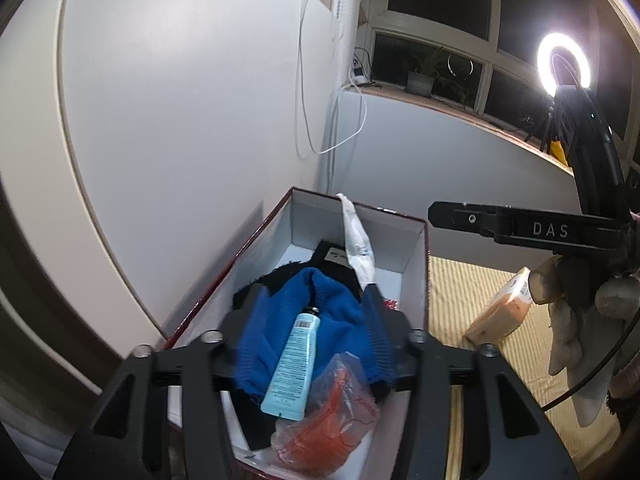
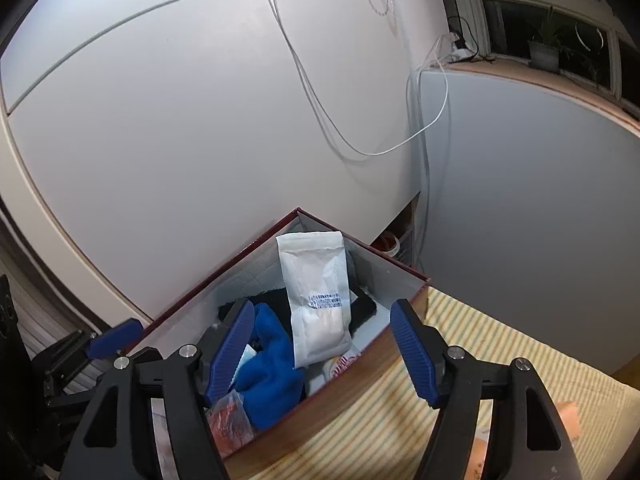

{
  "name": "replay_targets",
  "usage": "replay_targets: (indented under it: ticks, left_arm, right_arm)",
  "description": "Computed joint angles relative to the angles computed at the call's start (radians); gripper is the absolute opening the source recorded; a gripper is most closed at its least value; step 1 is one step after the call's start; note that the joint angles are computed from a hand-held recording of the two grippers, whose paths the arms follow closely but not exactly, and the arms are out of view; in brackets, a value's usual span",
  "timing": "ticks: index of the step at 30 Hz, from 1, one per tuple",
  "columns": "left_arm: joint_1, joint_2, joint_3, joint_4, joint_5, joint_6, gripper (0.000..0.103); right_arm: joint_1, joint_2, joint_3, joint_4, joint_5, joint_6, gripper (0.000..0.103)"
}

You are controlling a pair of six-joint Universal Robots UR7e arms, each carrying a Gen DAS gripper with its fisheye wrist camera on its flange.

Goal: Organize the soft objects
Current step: 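Move both grippers back to the orange-and-white tissue pack on the bed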

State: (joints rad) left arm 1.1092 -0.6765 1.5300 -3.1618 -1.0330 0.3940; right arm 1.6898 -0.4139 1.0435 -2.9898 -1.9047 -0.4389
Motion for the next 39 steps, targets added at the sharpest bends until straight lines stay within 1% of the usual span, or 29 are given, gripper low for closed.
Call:
replay_targets:
  ticks: [4,8,13,20,23,25,26,27,28,29,30,34,39]
  left_arm:
    - [-0.012,-0.009,0.025,-0.02,-0.004,0.005,0.051]
    - [-0.023,-0.013,0.047,-0.038,-0.012,0.007,0.06]
    - [-0.037,-0.017,0.075,-0.035,-0.04,-0.013,0.064]
    - [-0.054,-0.029,0.145,-0.046,-0.098,-0.052,0.064]
    - [-0.059,-0.033,0.174,-0.052,-0.121,-0.066,0.064]
    - [-0.062,-0.034,0.185,-0.054,-0.131,-0.073,0.064]
    - [-0.064,-0.037,0.194,-0.056,-0.134,-0.077,0.064]
    - [-0.064,-0.037,0.198,-0.055,-0.136,-0.081,0.064]
    - [-0.064,-0.038,0.2,-0.053,-0.137,-0.086,0.064]
    - [-0.064,-0.039,0.202,-0.051,-0.137,-0.092,0.064]
    - [-0.064,-0.04,0.204,-0.051,-0.137,-0.097,0.064]
    - [-0.062,-0.047,0.21,-0.052,-0.134,-0.113,0.064]
    - [-0.06,-0.057,0.222,-0.047,-0.132,-0.134,0.064]
  right_arm:
    - [0.002,-0.037,0.067,-0.048,-0.004,-0.013,0.072]
    - [-0.003,-0.078,0.138,-0.087,-0.003,-0.017,0.074]
    - [-0.016,-0.139,0.232,-0.134,0.001,-0.012,0.075]
    - [-0.056,-0.239,0.371,-0.221,0.005,-0.001,0.075]
    - [-0.079,-0.268,0.4,-0.227,0.006,0.008,0.075]
    - [-0.091,-0.272,0.398,-0.218,0.0,0.014,0.074]
    - [-0.096,-0.27,0.392,-0.211,-0.003,0.012,0.067]
    - [-0.099,-0.266,0.382,-0.199,-0.009,0.007,0.051]
    - [-0.1,-0.259,0.364,-0.17,-0.021,0.005,0.042]
    - [-0.102,-0.25,0.347,-0.144,-0.028,0.006,0.03]
    - [-0.103,-0.244,0.337,-0.13,-0.031,0.005,0.029]
    - [-0.1,-0.199,0.276,-0.081,-0.056,-0.015,0.029]
    - [-0.094,-0.155,0.222,-0.019,-0.068,-0.028,0.029]
